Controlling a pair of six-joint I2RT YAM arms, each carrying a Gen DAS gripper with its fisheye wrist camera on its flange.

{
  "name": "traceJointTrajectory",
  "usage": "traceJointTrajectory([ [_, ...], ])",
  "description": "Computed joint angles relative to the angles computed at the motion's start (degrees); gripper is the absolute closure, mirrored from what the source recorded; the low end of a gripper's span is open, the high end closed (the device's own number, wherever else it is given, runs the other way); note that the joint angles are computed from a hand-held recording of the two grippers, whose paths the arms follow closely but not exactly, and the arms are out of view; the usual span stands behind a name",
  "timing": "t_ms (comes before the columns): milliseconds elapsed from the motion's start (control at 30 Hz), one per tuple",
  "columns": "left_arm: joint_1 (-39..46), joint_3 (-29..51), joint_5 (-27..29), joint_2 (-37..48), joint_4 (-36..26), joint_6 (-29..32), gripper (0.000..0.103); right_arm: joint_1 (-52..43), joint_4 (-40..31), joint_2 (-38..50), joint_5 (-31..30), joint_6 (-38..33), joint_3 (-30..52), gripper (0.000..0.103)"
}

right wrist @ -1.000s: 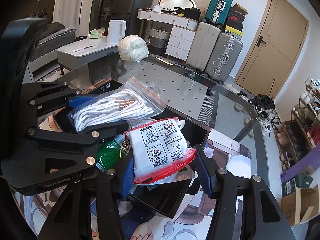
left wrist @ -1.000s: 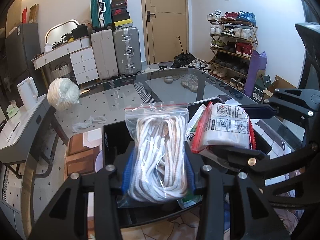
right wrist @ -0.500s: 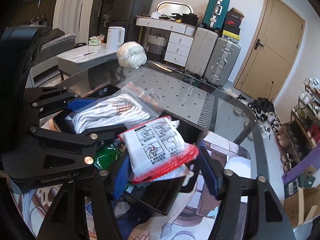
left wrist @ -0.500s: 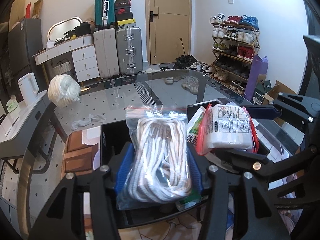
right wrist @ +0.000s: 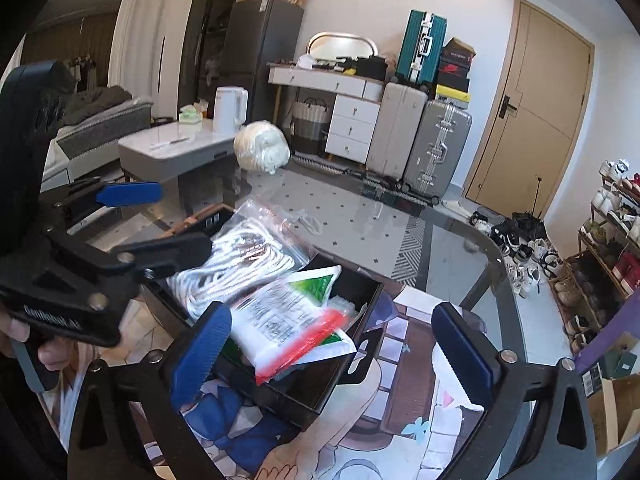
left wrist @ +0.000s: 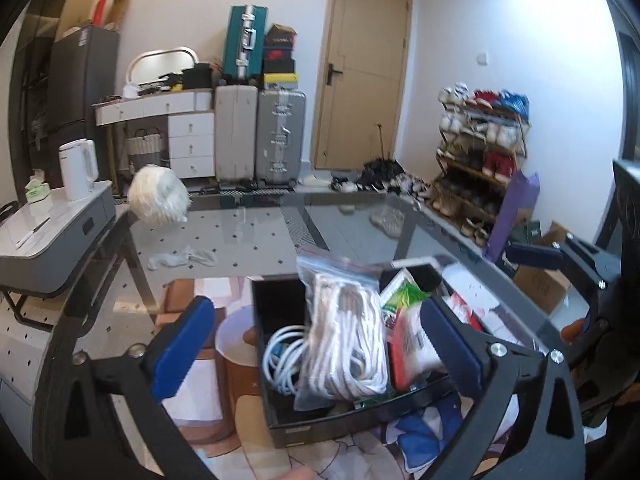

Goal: Organize soft objects

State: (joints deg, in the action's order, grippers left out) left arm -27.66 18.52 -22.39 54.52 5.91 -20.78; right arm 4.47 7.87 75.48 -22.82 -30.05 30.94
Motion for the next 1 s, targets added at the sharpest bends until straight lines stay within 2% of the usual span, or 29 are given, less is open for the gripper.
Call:
traceJointTrajectory([
  [233,1.1,-2.1,-1.4,-8.1,-5.9,-1.9,0.0,-6.1,0.6,-4.7,-9.0,4.1,-2.2,0.0],
  [400,1.1,-5.4,-2.7,-16.0,-10.9,-4.2,0.0,-8.6,1.3,-6.6,-10.2,6.2,-3.6,0.0],
  [567,-1.6,-7.9,-7.6,-20.3,-15.6,-6.4,0.0,-10.4,1.3,-9.3,-12.7,6.3,-6.9,0.0],
  [767,-9.7,-10.0,-16.5,-23.2,-21.7,-12.9,0.0,-11.5,3.5,-10.4,-15.1,5.7,-11.8,0.0],
  [900,-14.6,-10.0,-21.3,-20.2,-21.9,-16.3,0.0,-10.9,6.8,-8.7,-15.9,6.8,-13.5,0.0],
  [1000,-16.2,-10.3,-22.9,-18.7,-21.0,-17.5,0.0,-10.3,10.4,-8.5,-15.8,7.8,-15.5,0.0],
])
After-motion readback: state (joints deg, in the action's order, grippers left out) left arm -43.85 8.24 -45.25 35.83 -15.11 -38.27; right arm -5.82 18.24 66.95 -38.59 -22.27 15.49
